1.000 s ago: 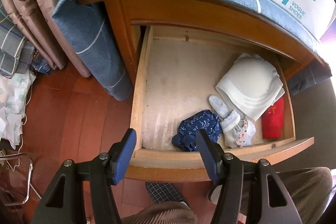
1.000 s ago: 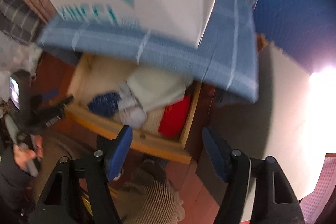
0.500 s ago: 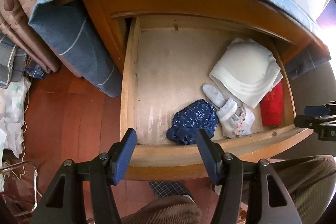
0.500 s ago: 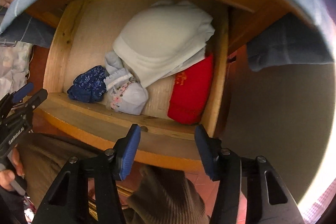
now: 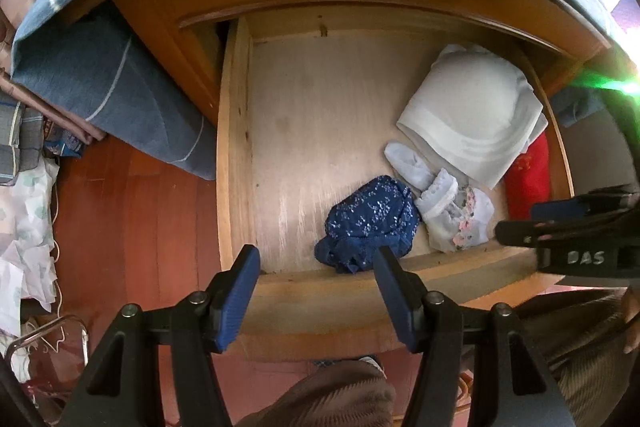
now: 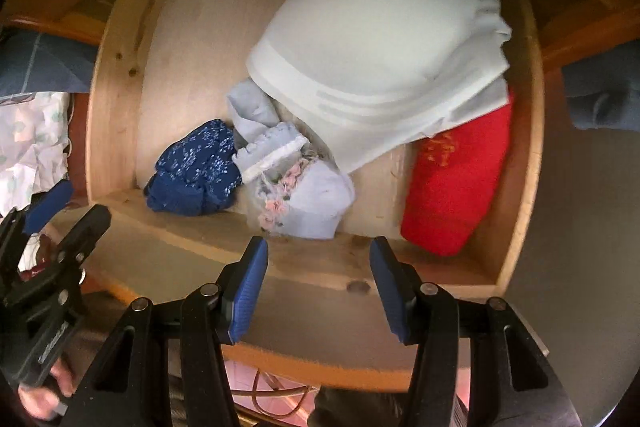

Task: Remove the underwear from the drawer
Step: 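Close the right tool on the white lace-trimmed sock in the drawer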

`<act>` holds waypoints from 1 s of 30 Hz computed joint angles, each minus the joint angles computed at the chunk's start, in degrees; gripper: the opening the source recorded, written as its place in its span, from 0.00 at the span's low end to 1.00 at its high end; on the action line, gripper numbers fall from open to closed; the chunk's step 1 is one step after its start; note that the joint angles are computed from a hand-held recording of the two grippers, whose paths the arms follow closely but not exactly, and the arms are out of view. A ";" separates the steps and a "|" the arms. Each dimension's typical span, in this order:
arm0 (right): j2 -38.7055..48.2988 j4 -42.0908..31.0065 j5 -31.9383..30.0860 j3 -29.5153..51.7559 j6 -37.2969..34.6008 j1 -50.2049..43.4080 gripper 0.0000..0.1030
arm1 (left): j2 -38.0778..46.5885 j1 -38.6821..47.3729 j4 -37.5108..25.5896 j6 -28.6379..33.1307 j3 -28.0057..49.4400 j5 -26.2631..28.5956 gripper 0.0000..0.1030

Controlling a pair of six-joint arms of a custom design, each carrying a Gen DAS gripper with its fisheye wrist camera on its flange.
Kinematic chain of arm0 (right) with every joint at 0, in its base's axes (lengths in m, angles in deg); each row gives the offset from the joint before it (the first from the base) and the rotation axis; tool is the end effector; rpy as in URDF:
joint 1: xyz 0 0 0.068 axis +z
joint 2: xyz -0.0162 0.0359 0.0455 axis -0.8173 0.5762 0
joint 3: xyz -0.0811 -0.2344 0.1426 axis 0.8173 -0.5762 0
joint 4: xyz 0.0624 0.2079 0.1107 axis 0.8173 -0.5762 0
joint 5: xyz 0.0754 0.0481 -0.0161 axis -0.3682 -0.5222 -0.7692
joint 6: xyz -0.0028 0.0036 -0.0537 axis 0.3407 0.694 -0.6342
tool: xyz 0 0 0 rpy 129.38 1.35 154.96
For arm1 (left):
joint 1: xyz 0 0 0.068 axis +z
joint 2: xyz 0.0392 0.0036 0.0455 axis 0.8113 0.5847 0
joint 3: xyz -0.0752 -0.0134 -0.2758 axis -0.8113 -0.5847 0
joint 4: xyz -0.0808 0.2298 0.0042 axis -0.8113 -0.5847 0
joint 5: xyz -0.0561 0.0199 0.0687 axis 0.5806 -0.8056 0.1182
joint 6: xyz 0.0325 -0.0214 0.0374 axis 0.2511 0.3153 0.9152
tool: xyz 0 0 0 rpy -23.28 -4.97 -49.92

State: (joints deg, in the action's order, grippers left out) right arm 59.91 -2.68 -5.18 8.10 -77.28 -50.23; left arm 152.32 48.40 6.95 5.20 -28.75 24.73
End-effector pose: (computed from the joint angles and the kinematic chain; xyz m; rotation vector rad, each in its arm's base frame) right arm 0.2289 0.0260 0.1894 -0.0285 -3.0347 -0.3123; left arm 0.1777 -0.0193 0.2576 0.4032 2.8912 -0.0368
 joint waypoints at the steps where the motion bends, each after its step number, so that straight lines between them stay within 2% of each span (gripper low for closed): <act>1: 1.19 0.51 -0.45 0.12 0.58 0.55 0.49 | 0.78 0.35 0.21 -0.16 0.32 0.05 0.59; 8: 7.17 2.53 -0.35 1.88 4.05 4.58 0.50 | 6.33 2.07 0.85 -0.48 1.34 -0.14 0.59; 16: 15.54 1.30 1.63 7.77 6.55 8.50 0.53 | 10.61 1.75 1.79 0.01 1.77 -0.41 0.59; 22: 21.57 -0.31 -0.65 12.62 6.69 8.19 0.58 | 13.88 1.58 1.52 -0.23 2.46 0.51 0.59; 30: 25.03 -0.15 0.95 14.75 5.48 8.24 0.58 | 17.38 1.08 2.23 -0.63 3.27 0.09 0.59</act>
State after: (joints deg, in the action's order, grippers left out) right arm 84.94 -2.83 -4.23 22.85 -71.80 -41.99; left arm 169.70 49.48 9.18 4.57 -25.48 24.83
